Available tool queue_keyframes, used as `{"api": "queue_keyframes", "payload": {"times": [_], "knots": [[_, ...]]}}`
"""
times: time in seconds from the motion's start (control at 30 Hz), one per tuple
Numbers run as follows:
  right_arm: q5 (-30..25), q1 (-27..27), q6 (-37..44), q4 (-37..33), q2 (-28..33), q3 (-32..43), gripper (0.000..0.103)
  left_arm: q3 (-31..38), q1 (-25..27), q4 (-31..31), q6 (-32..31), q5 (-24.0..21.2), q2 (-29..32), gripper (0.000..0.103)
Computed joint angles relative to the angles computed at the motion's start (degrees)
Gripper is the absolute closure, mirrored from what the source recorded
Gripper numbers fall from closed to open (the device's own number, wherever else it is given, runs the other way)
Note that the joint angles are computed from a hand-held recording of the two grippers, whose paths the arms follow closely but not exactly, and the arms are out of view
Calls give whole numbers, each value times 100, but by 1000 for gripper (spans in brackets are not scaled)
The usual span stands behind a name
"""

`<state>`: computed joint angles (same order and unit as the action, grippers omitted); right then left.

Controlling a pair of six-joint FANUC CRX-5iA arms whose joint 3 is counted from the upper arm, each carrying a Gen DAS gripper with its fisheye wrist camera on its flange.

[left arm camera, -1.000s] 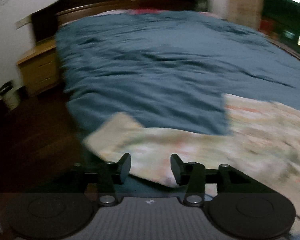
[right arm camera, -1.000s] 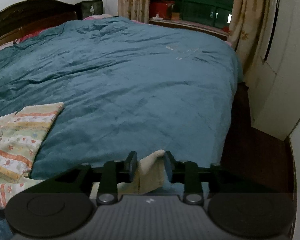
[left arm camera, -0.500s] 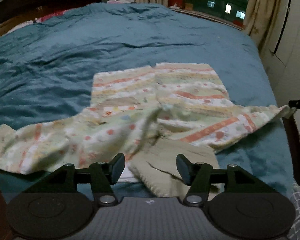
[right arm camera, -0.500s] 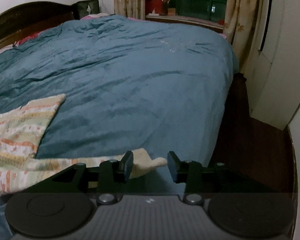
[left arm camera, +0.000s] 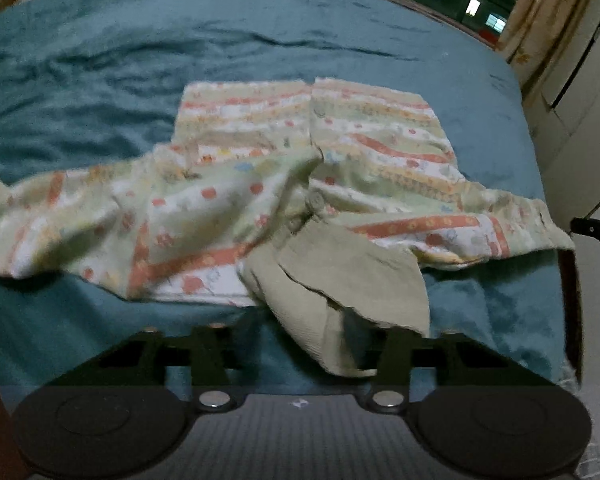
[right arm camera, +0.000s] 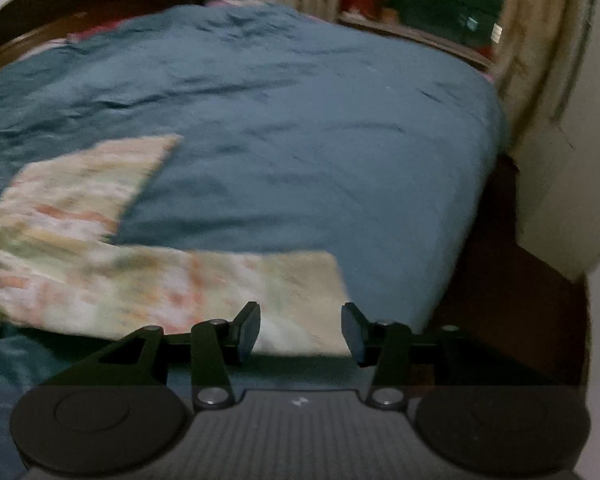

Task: Fold clothes

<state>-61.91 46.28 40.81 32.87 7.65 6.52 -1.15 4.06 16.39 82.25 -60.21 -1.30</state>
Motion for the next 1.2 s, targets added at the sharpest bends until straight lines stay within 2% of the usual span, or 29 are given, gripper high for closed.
{"api": "queue_keyframes", "payload": {"times": [0.07, 0.1, 0.4, 0.47, 0.6, 0.8, 0.93, 1.07, 1.2], "knots": [[203, 83, 271, -141, 45, 130, 57, -28, 22, 132, -35, -70, 19, 91], [297, 125, 422, -226, 76, 204, 57, -85, 38, 216, -111, -52, -20, 92], [756, 389, 2112, -1215, 580, 1172, 55, -505, 504, 1380, -1128, -293, -562, 93], [739, 406, 2459, -1515, 748, 1455, 53, -485, 514, 1329, -1206, -419, -496, 93], [638, 462, 3170, -2014, 1139, 1979, 53, -198, 391, 787, -1037, -772, -251, 92], [201, 480, 4055, -2710, 1811, 2897, 53, -175, 551, 882, -1528, -849, -343, 90], [-124, 516, 4335, -2895, 2053, 3154, 53, -239, 732, 1250, -1916, -669, -494, 90], [-245, 563, 4414, -2881, 2002, 3019, 53, -108, 782, 1500, -2048, -308, -400, 90], [-268, 540, 4370, -2911, 1826, 2862, 53, 206, 567, 1245, -1520, 336, 35, 91]]}}
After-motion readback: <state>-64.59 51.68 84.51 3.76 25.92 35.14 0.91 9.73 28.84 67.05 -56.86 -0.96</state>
